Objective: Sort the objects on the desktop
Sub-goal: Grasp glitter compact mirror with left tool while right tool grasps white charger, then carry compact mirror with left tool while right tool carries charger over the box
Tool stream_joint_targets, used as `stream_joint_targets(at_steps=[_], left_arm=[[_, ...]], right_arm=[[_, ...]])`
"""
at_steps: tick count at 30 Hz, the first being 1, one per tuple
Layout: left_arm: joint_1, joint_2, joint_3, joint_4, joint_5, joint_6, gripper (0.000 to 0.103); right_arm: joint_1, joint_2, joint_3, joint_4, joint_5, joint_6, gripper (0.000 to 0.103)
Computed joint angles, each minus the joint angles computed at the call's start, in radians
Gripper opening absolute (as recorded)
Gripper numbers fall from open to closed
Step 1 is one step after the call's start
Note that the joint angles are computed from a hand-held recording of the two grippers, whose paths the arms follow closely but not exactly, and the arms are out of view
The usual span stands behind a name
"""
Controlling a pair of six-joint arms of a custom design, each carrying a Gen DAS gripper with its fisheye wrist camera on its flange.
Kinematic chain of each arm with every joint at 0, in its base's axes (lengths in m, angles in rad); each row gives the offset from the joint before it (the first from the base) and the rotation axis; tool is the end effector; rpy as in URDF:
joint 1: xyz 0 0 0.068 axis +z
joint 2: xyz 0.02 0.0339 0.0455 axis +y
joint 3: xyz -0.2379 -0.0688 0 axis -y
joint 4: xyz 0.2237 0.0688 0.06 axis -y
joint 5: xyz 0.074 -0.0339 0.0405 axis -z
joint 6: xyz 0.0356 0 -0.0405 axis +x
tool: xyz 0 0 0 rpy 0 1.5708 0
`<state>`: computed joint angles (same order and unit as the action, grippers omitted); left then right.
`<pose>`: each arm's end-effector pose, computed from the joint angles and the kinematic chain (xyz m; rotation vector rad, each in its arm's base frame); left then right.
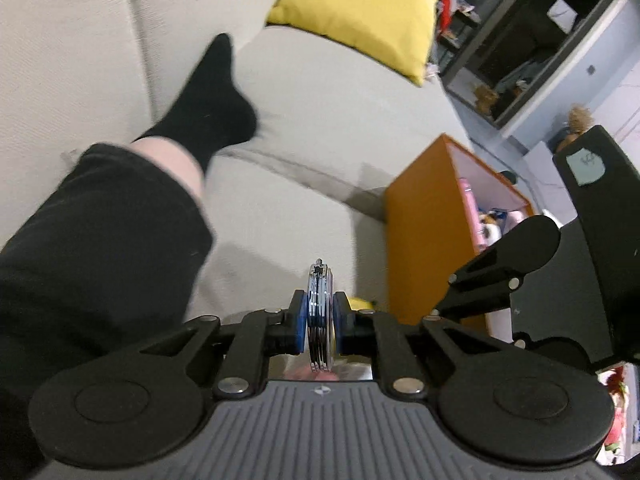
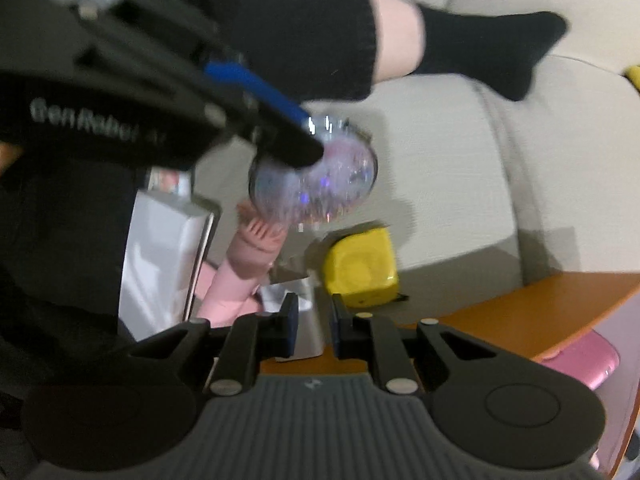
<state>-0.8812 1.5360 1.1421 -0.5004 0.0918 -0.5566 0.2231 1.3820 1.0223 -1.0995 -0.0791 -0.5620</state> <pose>0.1946 -0.2411 0.2355 0.4625 2.5639 -0.6935 0.2120 0.0510 0.2158 -1.1603 2.7850 0.0893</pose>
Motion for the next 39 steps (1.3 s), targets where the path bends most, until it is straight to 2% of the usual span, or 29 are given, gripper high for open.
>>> stream_joint_targets(at_steps=[2, 4, 6, 12, 22, 26, 32, 39], left_arm=[[0.000, -0.005, -0.015, -0.017, -0.032, 0.000, 0.015], [0.005, -0.007, -0.025, -0.025, -0.045, -0.002, 0.015], [0.011, -0.010, -0.042, -0.023, -0.034, -0.006, 0.015], [0.032, 0.001, -0.083, 0.011, -0.007, -0.013, 0.015], [0.049, -0.002, -0.114, 0.062, 0.011, -0.021, 0.016], [0.033, -0.031, -0.137, 0.075, -0.010, -0.030, 0.015], [0.023, -0.099, -0.181, 0.105, -0.038, -0.085, 0.015], [-0.016, -0.157, -0.115, 0.030, -0.105, -0.089, 0.015]], right_arm=[[0.044, 0.036, 0.002, 0.000, 0.032, 0.001, 0.019], [0.080, 0.069, 0.006, 0.003, 0.054, 0.002, 0.032], [0.115, 0.098, 0.010, 0.009, 0.074, 0.006, 0.038], [0.183, 0.181, 0.024, 0.023, 0.119, 0.018, 0.037], [0.163, 0.260, 0.021, 0.057, 0.113, -0.001, 0.036], [0.157, 0.203, -0.012, 0.064, 0.117, -0.012, 0.035], [0.109, 0.035, -0.052, 0.045, 0.078, -0.002, 0.034], [0.000, -0.202, -0.091, 0.016, 0.000, 0.051, 0.034]])
